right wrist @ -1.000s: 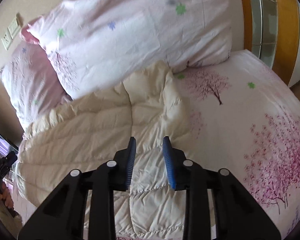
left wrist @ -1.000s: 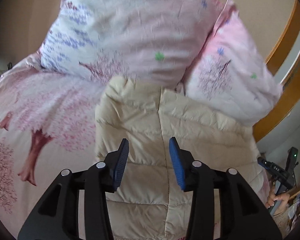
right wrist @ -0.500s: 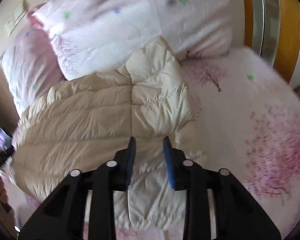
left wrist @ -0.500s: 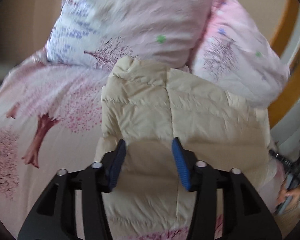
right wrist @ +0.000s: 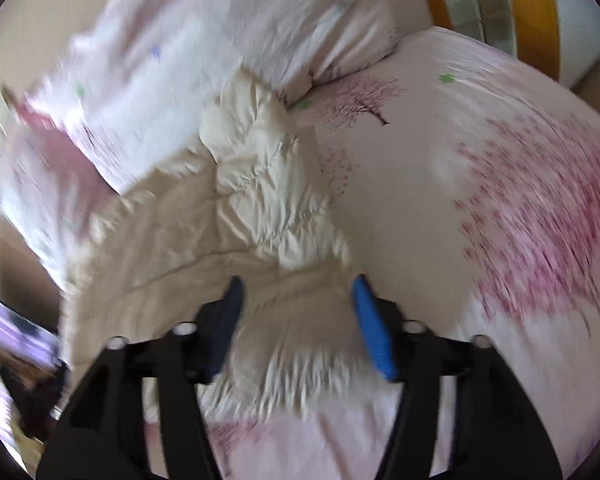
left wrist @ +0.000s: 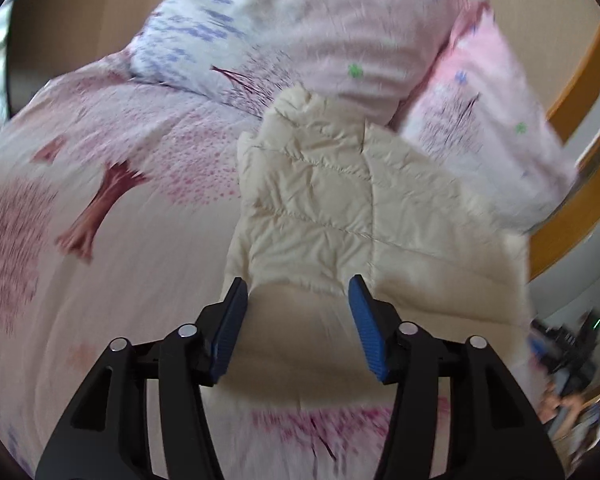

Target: Fold large clothes

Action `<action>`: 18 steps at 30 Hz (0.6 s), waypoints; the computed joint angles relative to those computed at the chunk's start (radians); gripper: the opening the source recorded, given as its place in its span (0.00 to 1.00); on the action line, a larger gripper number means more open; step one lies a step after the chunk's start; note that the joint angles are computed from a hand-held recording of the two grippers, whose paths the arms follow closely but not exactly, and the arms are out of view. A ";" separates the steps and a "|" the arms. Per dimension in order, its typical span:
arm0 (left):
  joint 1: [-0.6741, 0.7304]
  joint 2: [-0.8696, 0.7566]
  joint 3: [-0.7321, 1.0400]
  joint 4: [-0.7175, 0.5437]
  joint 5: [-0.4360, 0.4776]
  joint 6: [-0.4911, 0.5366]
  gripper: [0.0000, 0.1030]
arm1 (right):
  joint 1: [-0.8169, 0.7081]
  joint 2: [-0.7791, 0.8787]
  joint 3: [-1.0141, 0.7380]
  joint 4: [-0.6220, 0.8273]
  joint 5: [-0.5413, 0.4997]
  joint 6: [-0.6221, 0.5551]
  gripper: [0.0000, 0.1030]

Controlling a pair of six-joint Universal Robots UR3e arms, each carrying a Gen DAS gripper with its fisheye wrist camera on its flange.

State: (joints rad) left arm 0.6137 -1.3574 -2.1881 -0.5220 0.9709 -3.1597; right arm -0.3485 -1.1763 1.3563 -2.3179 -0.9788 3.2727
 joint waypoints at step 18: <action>-0.083 0.117 -0.109 -0.078 0.015 -0.154 0.77 | -0.048 -0.060 0.293 -0.136 0.184 0.260 0.67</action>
